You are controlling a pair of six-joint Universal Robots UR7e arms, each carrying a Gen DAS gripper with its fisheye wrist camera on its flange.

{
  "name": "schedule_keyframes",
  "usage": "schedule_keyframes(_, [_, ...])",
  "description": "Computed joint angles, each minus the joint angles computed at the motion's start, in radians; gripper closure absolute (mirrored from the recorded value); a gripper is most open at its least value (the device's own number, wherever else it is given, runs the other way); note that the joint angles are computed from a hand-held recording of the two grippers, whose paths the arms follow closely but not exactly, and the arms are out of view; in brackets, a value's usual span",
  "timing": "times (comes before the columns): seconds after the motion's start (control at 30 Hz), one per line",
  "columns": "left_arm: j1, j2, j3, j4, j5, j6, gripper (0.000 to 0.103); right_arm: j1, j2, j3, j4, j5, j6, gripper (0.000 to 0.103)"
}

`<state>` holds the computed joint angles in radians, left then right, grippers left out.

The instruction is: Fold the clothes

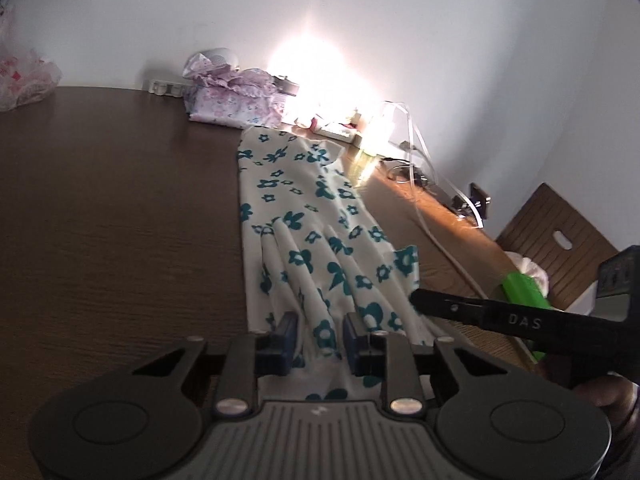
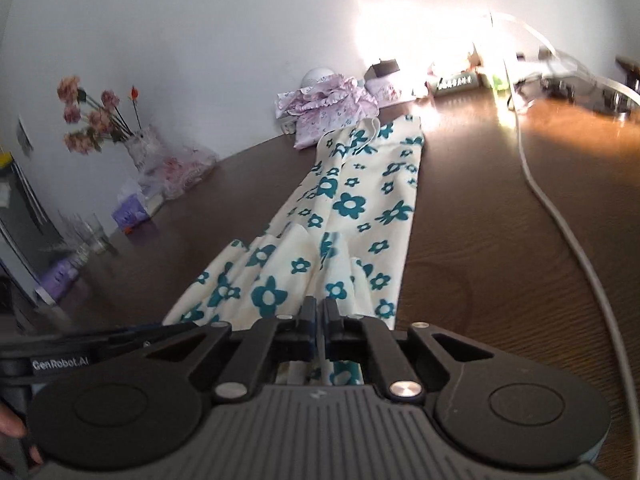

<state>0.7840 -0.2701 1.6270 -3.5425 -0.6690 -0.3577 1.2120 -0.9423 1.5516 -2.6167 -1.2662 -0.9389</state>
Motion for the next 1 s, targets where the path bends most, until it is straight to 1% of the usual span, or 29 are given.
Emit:
schedule_keyframes(0.03, [0.008, -0.005, 0.001, 0.017, -0.009, -0.026, 0.08, -0.001, 0.007, -0.015, 0.021, 0.001, 0.019, 0.1])
schedule_keyframes(0.13, [0.024, -0.01, 0.003, 0.027, -0.034, -0.043, 0.08, 0.004, 0.017, -0.009, -0.026, -0.02, 0.022, 0.101])
schedule_keyframes(0.2, [0.028, -0.009, 0.001, 0.03, -0.039, -0.04, 0.083, 0.008, 0.014, 0.021, -0.083, -0.03, -0.018, 0.101])
schedule_keyframes(0.27, [0.026, -0.003, -0.003, 0.025, -0.036, -0.019, 0.083, 0.012, 0.011, 0.054, -0.143, -0.041, -0.065, 0.101])
schedule_keyframes(0.33, [0.025, -0.01, 0.002, 0.046, -0.041, -0.024, 0.083, 0.024, 0.0, 0.075, -0.152, -0.076, -0.129, 0.1])
schedule_keyframes(0.37, [0.024, -0.016, 0.007, 0.062, -0.045, -0.034, 0.083, 0.03, -0.011, 0.079, -0.126, -0.099, -0.164, 0.101])
schedule_keyframes(0.43, [0.014, -0.034, 0.031, 0.101, -0.061, -0.056, 0.083, 0.036, -0.037, 0.099, -0.108, -0.134, -0.173, 0.101])
schedule_keyframes(0.5, [-0.003, -0.053, 0.062, 0.139, -0.077, -0.079, 0.083, 0.023, -0.083, 0.139, -0.08, -0.142, -0.208, 0.101])
schedule_keyframes(0.67, [-0.076, -0.079, 0.16, 0.188, -0.096, -0.151, 0.083, -0.008, -0.204, 0.245, -0.021, -0.174, -0.29, 0.101])
schedule_keyframes(0.73, [-0.103, -0.084, 0.193, 0.194, -0.106, -0.169, 0.081, -0.023, -0.255, 0.292, -0.01, -0.183, -0.341, 0.1])
schedule_keyframes(0.77, [-0.116, -0.085, 0.207, 0.196, -0.11, -0.177, 0.081, -0.035, -0.277, 0.312, -0.004, -0.176, -0.371, 0.1])
schedule_keyframes(0.8, [-0.126, -0.084, 0.215, 0.198, -0.105, -0.177, 0.079, -0.047, -0.294, 0.324, 0.004, -0.163, -0.402, 0.098])
schedule_keyframes(0.83, [-0.131, -0.08, 0.214, 0.2, -0.088, -0.169, 0.069, -0.053, -0.302, 0.328, 0.005, -0.152, -0.423, 0.096])
schedule_keyframes(0.87, [-0.137, -0.078, 0.21, 0.215, -0.061, -0.16, 0.061, -0.057, -0.308, 0.326, -0.001, -0.135, -0.42, 0.091])
schedule_keyframes(0.9, [-0.147, -0.077, 0.207, 0.23, -0.025, -0.133, 0.047, -0.063, -0.316, 0.326, -0.004, -0.114, -0.427, 0.083])
schedule_keyframes(0.93, [-0.163, -0.075, 0.212, 0.212, 0.005, -0.078, 0.043, -0.077, -0.337, 0.332, 0.012, -0.061, -0.475, 0.081])
schedule_keyframes(0.97, [-0.179, -0.072, 0.217, 0.19, 0.035, -0.02, 0.043, -0.092, -0.358, 0.336, 0.033, -0.009, -0.525, 0.076])
schedule_keyframes(1.0, [-0.194, -0.069, 0.221, 0.166, 0.063, 0.042, 0.041, -0.106, -0.378, 0.337, 0.063, 0.043, -0.58, 0.067])
